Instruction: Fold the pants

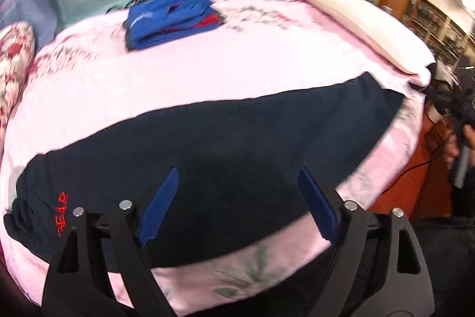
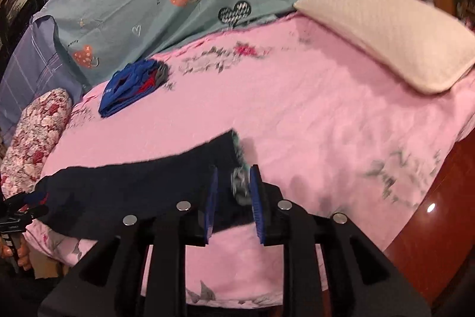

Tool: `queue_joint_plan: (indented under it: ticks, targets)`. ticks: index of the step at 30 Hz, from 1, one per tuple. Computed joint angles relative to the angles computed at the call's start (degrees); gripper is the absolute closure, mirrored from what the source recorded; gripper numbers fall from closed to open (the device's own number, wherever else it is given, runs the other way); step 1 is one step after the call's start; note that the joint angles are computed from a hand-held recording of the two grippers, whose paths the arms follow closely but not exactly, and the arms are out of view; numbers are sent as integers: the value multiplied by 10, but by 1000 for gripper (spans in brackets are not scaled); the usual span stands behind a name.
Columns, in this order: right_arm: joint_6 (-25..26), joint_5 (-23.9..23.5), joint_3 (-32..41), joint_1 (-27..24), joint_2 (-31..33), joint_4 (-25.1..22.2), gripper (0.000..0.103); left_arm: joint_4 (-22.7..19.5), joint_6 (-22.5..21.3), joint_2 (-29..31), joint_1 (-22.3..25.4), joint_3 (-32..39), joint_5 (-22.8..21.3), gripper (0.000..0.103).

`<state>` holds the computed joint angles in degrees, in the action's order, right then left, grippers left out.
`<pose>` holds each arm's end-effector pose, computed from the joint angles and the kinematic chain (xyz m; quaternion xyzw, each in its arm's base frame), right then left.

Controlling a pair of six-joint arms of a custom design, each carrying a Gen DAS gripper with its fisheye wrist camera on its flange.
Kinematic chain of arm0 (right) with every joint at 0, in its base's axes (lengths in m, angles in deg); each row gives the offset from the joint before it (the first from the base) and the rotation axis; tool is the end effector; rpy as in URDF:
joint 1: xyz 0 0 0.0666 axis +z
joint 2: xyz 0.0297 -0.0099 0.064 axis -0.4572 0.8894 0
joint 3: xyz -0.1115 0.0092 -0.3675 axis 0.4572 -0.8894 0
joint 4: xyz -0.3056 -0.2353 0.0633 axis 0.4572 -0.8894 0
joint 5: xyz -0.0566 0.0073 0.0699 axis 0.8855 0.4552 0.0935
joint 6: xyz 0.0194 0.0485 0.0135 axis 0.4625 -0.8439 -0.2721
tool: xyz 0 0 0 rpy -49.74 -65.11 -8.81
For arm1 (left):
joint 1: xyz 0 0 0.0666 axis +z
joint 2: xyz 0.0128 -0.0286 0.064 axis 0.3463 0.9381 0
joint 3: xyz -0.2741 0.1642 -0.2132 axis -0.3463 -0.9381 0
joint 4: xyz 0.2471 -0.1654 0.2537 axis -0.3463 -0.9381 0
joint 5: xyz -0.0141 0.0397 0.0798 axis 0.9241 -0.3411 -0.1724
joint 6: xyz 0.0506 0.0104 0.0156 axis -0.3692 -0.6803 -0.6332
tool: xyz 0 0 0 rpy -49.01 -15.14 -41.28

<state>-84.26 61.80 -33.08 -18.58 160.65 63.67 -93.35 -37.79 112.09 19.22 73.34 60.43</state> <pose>0.4266 0.0720 0.2951 0.0325 0.8814 0.2039 0.4248 0.3934 -0.0141 0.4326 0.0808 0.9387 -0.0741 0.3269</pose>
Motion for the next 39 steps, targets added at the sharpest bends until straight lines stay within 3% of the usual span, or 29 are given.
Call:
queue_joint_plan:
  ticks: [4, 7, 8, 9, 12, 13, 16, 19, 22, 25, 27, 28, 30, 32, 36, 39]
  targets:
    - [6, -46, 35, 26, 10, -14, 77, -5, -17, 30, -22, -12, -50, 18]
    - [11, -50, 97, 49, 87, -97, 77, 19, -14, 25, -17, -36, -48, 11]
    - [6, -43, 122, 52, 120, -141, 79, 17, -17, 24, -12, -37, -41, 11]
    - [-8, -53, 133, 49, 146, -156, 79, 12, -20, 24, -9, -35, -40, 11]
    - [3, -43, 139, 52, 134, -163, 78, 3, -16, 19, 8, -24, -13, 13]
    - [5, -55, 134, 53, 124, -144, 78, 7, -15, 19, 13, -15, -6, 13]
    - [24, -57, 153, 62, 116, -131, 77, 28, -5, 26, 23, 12, -17, 13]
    - [15, -86, 195, 61, 154, -140, 77, 30, 9, 72, 24, 43, -48, 13]
    - [7, -36, 256, 65, 228, -203, 80, 16, 22, 128, 42, 63, -101, 12]
    - [-14, -79, 241, 44, 234, -180, 87, 18, 25, 124, 77, 48, -77, 11]
    - [-13, -67, 243, 49, 219, -194, 79, 14, 25, 108, 89, 38, -87, 11]
    - [-5, -76, 247, 55, 212, -188, 78, 11, 28, 100, 95, 35, -83, 13]
    - [28, -125, 270, 81, 201, -179, 64, 15, 27, 80, 109, 28, -65, 13]
    - [54, -164, 317, 110, 213, -195, 46, 23, 19, 73, 114, 31, -65, 12]
    - [67, -265, 484, 176, 312, -264, 46, 29, 23, 86, 100, 37, -80, 12]
    - [75, -285, 630, 213, 412, -360, 46, 18, 26, 99, 105, 32, -79, 12]
